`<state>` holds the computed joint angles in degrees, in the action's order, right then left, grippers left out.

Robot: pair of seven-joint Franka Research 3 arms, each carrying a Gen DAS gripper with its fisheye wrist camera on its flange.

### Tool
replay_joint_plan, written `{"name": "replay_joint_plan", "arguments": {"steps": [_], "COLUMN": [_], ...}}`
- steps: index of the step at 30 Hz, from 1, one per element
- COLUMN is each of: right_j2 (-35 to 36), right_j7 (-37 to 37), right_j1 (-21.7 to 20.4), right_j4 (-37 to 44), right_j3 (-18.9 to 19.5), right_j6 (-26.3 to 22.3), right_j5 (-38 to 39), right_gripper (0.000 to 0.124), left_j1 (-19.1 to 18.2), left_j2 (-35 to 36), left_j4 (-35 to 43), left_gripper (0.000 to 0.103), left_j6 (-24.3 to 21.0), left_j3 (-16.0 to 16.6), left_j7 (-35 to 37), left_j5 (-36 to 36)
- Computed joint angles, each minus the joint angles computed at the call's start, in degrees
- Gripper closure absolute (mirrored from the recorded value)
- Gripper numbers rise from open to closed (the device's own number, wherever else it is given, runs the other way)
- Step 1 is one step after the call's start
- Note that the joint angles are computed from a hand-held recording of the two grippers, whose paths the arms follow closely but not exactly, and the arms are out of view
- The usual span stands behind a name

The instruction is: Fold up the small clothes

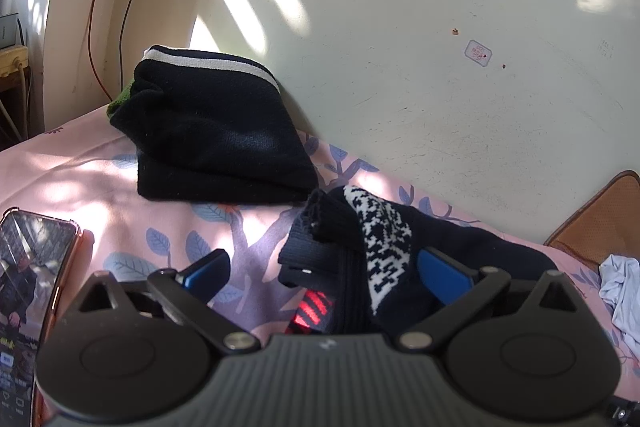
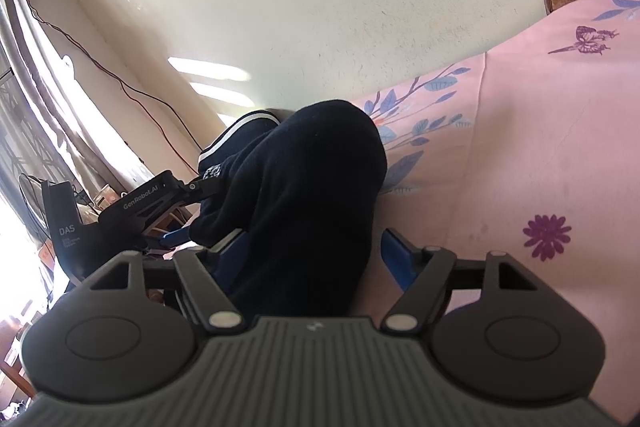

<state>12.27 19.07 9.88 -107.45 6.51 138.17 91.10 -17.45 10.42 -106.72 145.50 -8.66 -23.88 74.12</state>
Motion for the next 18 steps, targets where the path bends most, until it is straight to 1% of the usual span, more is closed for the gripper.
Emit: {"name": "replay_joint_plan", "arguments": {"steps": [8, 9, 11, 13, 15, 18], "right_j2": [0.3, 0.3, 0.5, 0.7, 0.8, 0.9], "right_j7": [1.6, 1.9, 2.2, 2.6, 3.1, 3.1], "right_j1": [-0.1, -0.2, -0.3, -0.4, -0.5, -0.8], "right_j4": [0.2, 0.2, 0.3, 0.5, 0.7, 0.6], "right_j3": [0.0, 0.0, 0.0, 0.0, 0.0, 0.1], "right_j6": [-0.2, -0.3, -0.5, -0.7, -1.0, -1.5], "right_j5": [-0.5, -0.5, -0.4, -0.5, -0.7, -0.5], "right_gripper": [0.047, 0.047, 0.047, 0.047, 0.047, 0.047], "left_j1": [-0.1, -0.1, 0.0, 0.0, 0.1, 0.0], "left_j2": [-0.2, -0.4, -1.3, -1.9, -2.2, -2.9], "left_j4": [-0.3, -0.5, -1.3, -1.6, -1.6, -2.4], "left_gripper": [0.0, 0.0, 0.0, 0.0, 0.0, 0.0], "left_j6": [0.3, 0.8, 2.6, 2.7, 2.4, 1.6], "left_j3": [0.1, 0.2, 0.4, 0.0, -0.6, -1.5], "left_j7": [-1.3, -2.4, -6.5, -8.5, -7.8, -4.3], "left_j5": [0.9, 2.1, 6.5, 9.6, 10.2, 8.3]}}
